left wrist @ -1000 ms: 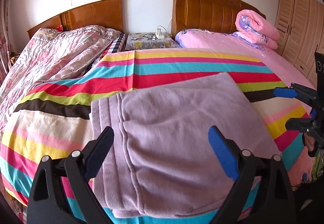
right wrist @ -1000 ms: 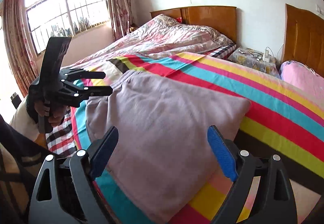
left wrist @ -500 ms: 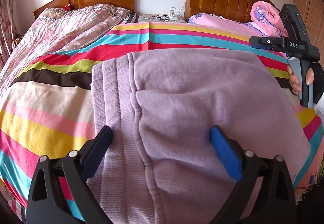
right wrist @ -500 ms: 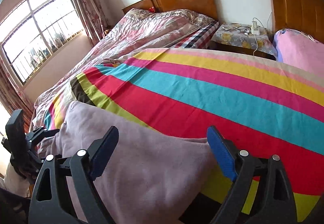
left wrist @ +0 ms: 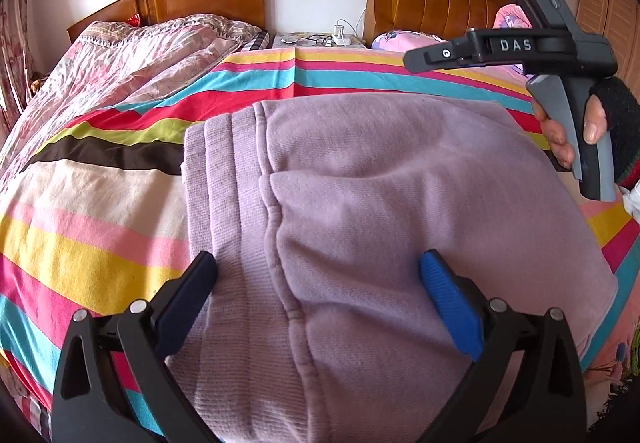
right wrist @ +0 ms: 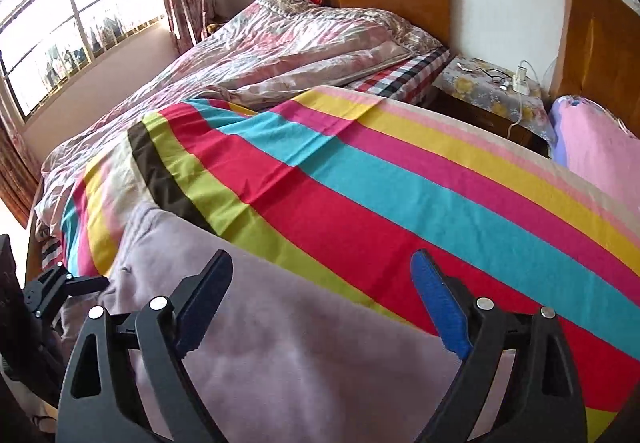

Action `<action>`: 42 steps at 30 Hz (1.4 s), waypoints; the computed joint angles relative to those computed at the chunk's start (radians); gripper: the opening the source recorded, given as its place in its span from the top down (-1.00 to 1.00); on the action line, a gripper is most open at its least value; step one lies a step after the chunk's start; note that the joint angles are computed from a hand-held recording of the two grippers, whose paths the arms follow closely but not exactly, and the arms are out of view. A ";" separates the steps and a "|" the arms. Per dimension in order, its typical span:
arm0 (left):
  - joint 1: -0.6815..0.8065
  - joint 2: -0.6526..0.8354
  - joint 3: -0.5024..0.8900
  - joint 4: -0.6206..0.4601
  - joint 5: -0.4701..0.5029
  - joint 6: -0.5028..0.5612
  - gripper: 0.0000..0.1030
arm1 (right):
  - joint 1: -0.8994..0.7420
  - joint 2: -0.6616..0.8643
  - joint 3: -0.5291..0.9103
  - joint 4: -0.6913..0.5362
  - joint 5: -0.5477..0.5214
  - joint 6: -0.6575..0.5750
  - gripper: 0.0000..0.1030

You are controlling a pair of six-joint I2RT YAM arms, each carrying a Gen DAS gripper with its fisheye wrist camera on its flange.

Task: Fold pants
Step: 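Withdraw both open tools from the folded sweatpants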

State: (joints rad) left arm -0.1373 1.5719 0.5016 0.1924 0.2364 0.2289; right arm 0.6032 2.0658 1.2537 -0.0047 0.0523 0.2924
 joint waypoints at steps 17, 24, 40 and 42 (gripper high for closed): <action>0.078 -0.319 -0.150 -0.071 -0.004 -0.014 -0.97 | 0.235 -0.057 0.058 -0.097 0.269 0.083 -0.87; -0.006 -0.762 -0.240 -0.288 -0.079 -0.067 -0.97 | 0.543 -0.425 -0.445 -0.092 0.589 0.377 -0.89; -0.964 -1.078 -0.175 -0.707 -1.033 -0.615 -0.97 | 1.130 -0.221 -0.239 -1.118 0.951 1.756 -0.91; -1.056 -1.106 -0.180 -0.758 -1.088 -0.679 -0.97 | 1.121 -0.208 -0.236 -1.118 0.942 1.773 -0.91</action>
